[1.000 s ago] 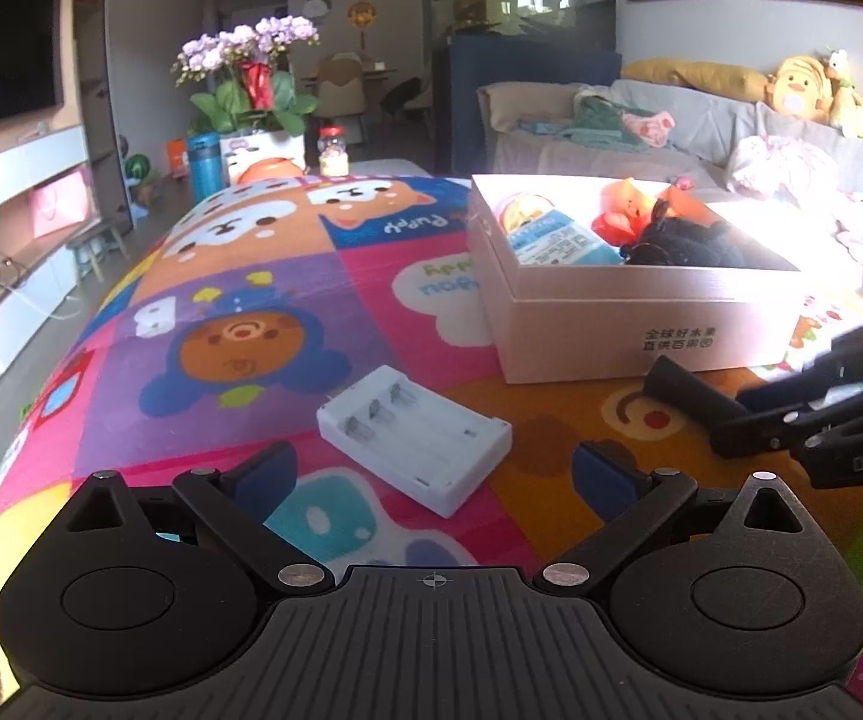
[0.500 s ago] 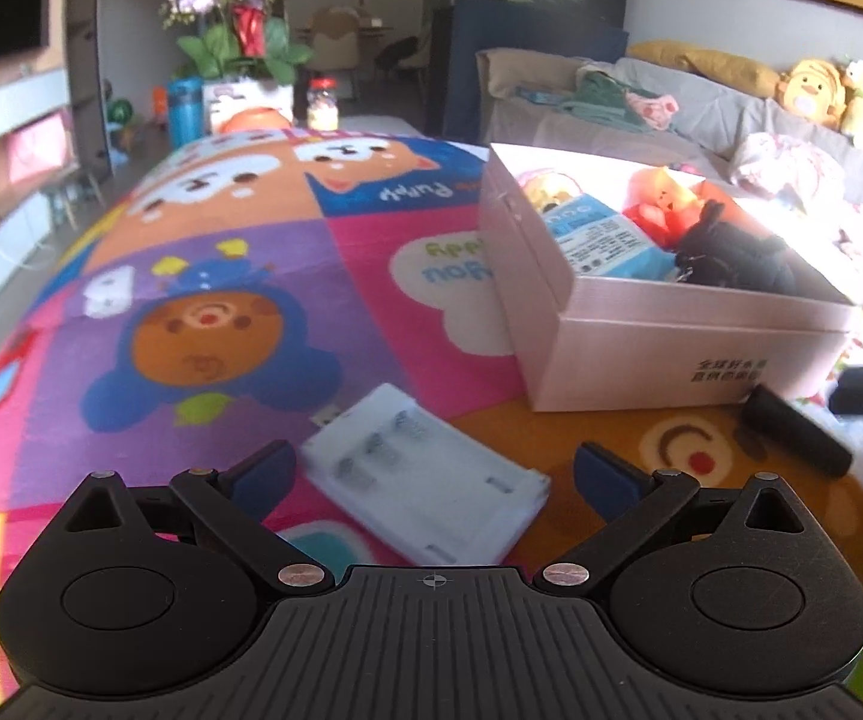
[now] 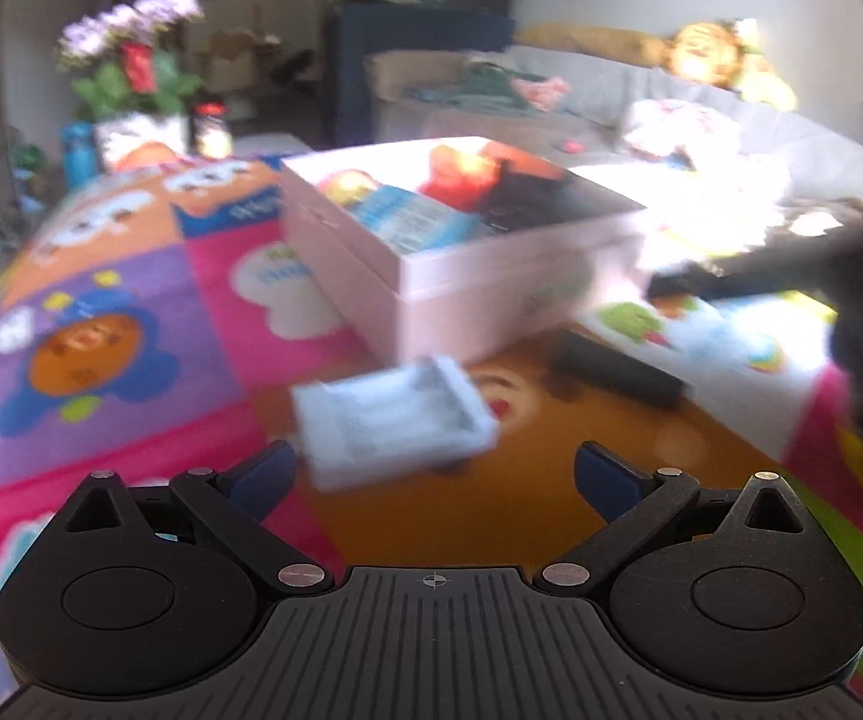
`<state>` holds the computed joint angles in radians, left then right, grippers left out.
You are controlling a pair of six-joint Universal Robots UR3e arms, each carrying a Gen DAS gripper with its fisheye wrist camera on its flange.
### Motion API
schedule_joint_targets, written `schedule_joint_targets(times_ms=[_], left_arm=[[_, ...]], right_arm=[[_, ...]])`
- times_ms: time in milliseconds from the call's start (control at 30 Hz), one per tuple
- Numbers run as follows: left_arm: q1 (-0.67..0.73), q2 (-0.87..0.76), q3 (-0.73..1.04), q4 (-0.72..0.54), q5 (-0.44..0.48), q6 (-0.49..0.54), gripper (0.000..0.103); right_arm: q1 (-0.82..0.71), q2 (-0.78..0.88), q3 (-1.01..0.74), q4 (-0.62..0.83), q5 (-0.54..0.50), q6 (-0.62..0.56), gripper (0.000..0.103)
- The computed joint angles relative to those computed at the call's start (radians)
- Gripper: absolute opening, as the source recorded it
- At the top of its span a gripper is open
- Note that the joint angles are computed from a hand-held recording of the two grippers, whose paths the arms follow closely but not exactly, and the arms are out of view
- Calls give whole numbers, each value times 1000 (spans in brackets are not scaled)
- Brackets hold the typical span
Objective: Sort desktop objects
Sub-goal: 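Grasp the black foam cylinder with the right gripper while the left gripper grasps the white charger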
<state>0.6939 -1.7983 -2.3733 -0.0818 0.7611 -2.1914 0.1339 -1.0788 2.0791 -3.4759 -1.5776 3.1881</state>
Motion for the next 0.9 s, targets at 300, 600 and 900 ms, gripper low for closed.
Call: schedule_joint_targets(times_ms=[300,600,900], left_arm=[[-167,-156,112,262,212,-326,102],[-129,-106,-11,332,184,-255,83],[9,135,-272,194,45,-96,84]], right_arm=[[67,-7,75,-25,81,-113,38],[72,-63,155,-2,156,-161,17],[124,-58,238,-168,-25,-427,17]])
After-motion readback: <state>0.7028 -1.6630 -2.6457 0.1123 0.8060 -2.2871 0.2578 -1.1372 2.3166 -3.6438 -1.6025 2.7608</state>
